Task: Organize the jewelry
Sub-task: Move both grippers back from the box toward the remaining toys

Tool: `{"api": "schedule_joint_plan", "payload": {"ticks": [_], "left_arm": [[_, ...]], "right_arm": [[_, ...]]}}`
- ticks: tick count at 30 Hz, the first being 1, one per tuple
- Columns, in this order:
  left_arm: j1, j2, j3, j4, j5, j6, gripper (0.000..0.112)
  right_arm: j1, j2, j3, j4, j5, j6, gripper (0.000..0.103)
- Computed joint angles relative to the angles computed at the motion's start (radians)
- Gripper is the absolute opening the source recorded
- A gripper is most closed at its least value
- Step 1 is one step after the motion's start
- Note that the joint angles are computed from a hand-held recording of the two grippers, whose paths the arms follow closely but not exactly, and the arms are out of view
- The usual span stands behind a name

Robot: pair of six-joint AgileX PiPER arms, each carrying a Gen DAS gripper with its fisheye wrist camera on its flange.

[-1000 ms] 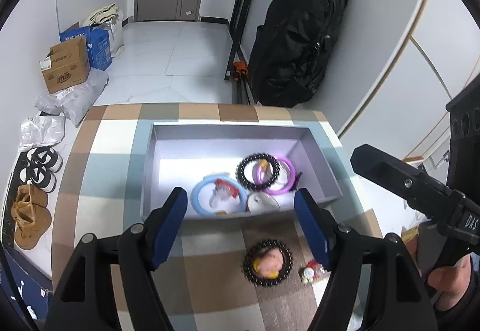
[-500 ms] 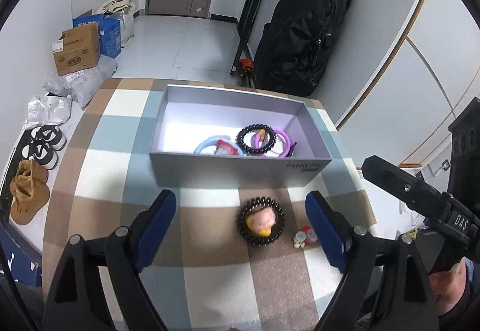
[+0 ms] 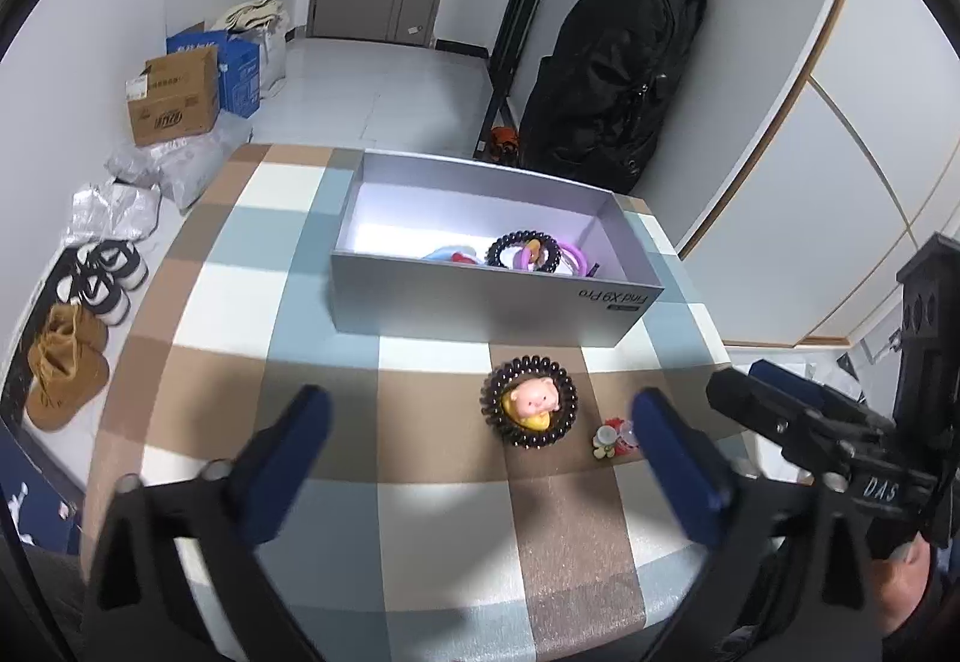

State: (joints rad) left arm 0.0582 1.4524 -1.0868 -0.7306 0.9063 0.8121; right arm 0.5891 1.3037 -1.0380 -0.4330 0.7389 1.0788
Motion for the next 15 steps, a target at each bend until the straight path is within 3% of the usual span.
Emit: {"api": "schedule_joint_plan", "payload": {"ticks": [10, 15], "left_arm": [[0.042, 0.005, 0.006, 0.0, 0.011, 0.006, 0.102], [0.046, 0.039, -0.022, 0.041, 0.023, -0.042, 0.102]], "right_arm": [[0.046, 0.048, -0.011, 0.023, 0.042, -0.06, 0.103], [0.028, 0.07, -0.011, 0.079, 0.025, -0.114, 0.1]]}}
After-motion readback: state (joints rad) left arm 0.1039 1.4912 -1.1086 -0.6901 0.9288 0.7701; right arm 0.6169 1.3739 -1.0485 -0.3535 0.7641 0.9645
